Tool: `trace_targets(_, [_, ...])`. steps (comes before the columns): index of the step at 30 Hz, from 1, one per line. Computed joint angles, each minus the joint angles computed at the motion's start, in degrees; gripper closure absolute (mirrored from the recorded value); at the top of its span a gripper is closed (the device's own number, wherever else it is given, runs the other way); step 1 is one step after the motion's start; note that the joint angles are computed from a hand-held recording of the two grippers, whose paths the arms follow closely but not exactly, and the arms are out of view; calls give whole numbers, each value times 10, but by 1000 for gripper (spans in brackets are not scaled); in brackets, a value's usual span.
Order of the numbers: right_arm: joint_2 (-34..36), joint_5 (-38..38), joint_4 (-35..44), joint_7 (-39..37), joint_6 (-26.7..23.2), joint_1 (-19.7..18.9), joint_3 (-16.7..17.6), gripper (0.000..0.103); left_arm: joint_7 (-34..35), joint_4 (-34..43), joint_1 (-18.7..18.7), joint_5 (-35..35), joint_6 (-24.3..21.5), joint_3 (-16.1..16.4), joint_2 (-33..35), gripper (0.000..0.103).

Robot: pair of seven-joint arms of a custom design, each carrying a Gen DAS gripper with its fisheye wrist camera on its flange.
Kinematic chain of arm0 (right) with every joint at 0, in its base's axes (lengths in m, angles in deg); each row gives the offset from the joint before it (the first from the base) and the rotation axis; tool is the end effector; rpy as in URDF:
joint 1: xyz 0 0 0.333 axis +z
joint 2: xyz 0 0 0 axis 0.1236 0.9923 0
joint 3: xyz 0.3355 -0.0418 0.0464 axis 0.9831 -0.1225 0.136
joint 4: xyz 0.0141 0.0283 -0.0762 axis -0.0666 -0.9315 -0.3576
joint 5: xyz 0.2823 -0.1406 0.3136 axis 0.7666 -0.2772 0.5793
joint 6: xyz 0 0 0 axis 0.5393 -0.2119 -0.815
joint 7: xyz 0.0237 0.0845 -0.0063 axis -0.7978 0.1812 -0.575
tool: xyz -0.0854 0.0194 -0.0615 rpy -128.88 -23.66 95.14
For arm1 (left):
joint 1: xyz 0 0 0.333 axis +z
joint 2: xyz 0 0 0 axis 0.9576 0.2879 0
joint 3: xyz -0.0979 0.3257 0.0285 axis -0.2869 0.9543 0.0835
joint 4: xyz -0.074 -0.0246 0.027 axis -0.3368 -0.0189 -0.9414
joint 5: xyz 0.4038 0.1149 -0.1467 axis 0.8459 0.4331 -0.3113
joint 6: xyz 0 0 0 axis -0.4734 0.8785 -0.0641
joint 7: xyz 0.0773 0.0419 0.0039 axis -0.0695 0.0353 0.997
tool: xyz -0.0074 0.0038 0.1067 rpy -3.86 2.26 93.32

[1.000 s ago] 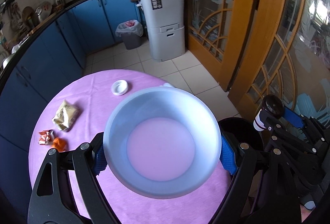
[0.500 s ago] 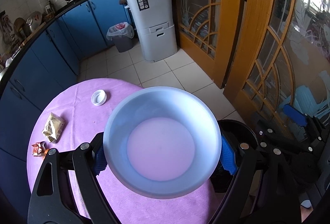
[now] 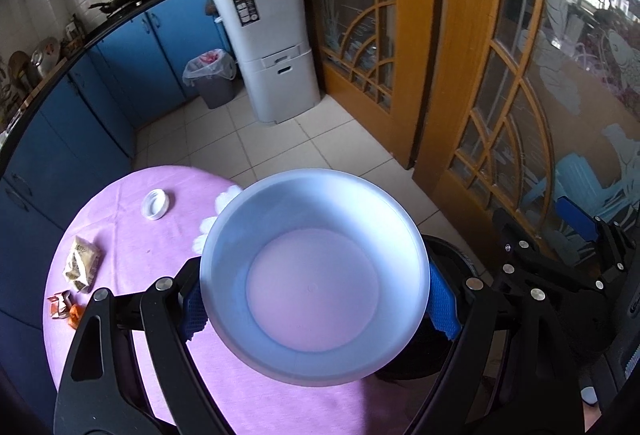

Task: Collect trash
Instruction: 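Open both tools to drop the bottle and bowl into the bin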

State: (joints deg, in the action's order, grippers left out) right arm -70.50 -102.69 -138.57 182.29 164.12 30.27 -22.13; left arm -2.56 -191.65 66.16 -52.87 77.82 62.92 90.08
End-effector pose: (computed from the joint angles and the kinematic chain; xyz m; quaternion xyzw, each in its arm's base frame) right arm 0.6370 0.2898 0.4628 -0.6349 0.6736 -0.2480 0.2859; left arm 0.6491 -0.1788 0.5131 -0.6426 0.6980 -0.1847 0.2565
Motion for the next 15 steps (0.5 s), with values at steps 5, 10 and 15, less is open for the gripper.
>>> trace_targets(5, [-19, -44, -16, 46, -20, -1, -11, 25, 21, 15, -8, -21, 9, -7, 14, 19])
trace_targets(10, [-39, -85, -34, 92, -36, -20, -7, 25, 45, 36, -18, -47, 8, -12, 33, 19])
trace_targets(15, [-48, -67, -52, 99, -22, -45, 2, 25, 79, 50, -26, -82, 7, -16, 47, 11])
